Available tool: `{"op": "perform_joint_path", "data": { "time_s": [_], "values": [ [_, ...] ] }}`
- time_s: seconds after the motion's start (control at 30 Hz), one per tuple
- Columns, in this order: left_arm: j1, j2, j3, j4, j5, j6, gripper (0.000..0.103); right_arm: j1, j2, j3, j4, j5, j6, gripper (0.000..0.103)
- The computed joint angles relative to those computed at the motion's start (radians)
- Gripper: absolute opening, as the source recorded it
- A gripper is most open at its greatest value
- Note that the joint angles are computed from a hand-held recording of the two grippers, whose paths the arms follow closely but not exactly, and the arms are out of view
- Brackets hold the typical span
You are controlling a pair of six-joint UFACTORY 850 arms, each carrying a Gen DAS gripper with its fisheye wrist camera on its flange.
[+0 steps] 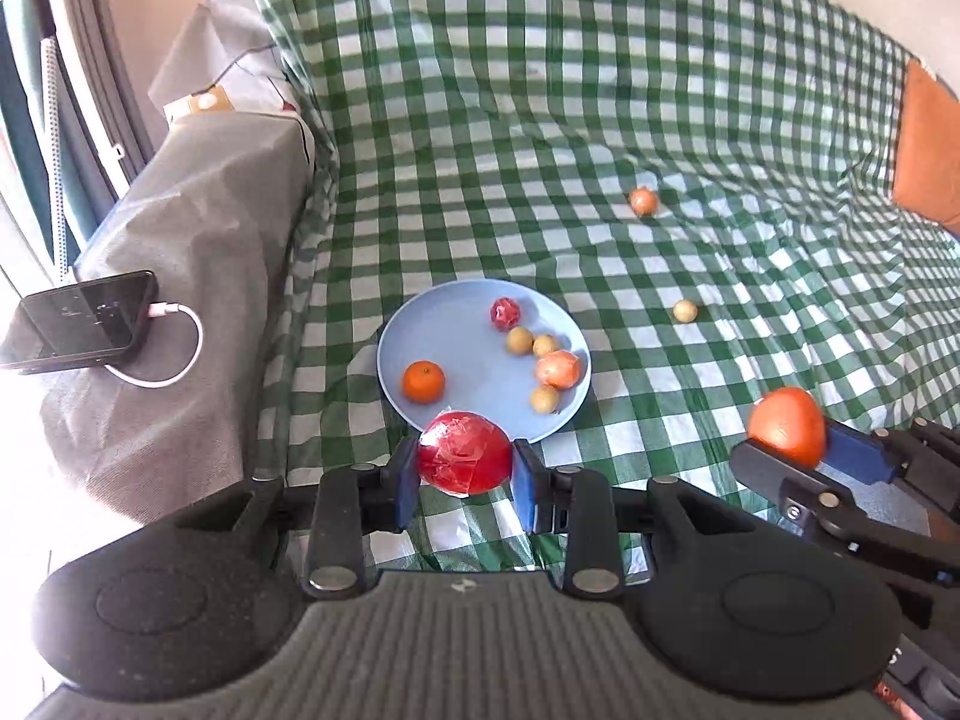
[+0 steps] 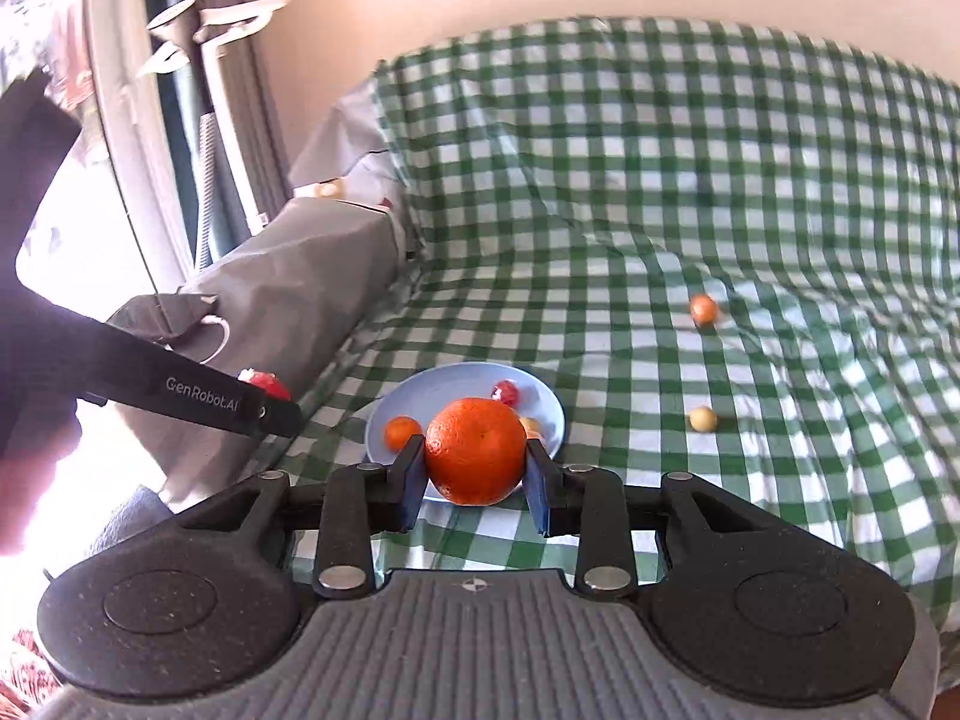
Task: Organize fruits
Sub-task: 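Carry the red wrapped fruit and orange over the plate with both tools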
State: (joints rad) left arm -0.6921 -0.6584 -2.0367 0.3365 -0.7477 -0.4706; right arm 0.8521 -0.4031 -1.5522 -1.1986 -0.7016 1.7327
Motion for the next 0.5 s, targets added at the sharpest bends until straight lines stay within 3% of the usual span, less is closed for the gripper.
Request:
{"op": "perform_joint_path", "data": {
  "time_s": [0.2,0.5],
  "values": [
    [-0.005,0.068,0.096,0.012,0.064,-0.031,0.035,0.032,-0.011,-0.025,-0.016,-0.046,-0.014,0.035],
    [-0.005,0.096,0.135,0.022,0.086,-0.048,0.035,0.041,-0.003,-0.014,-0.024,-0.061,-0.019,0.035]
  ]
}}
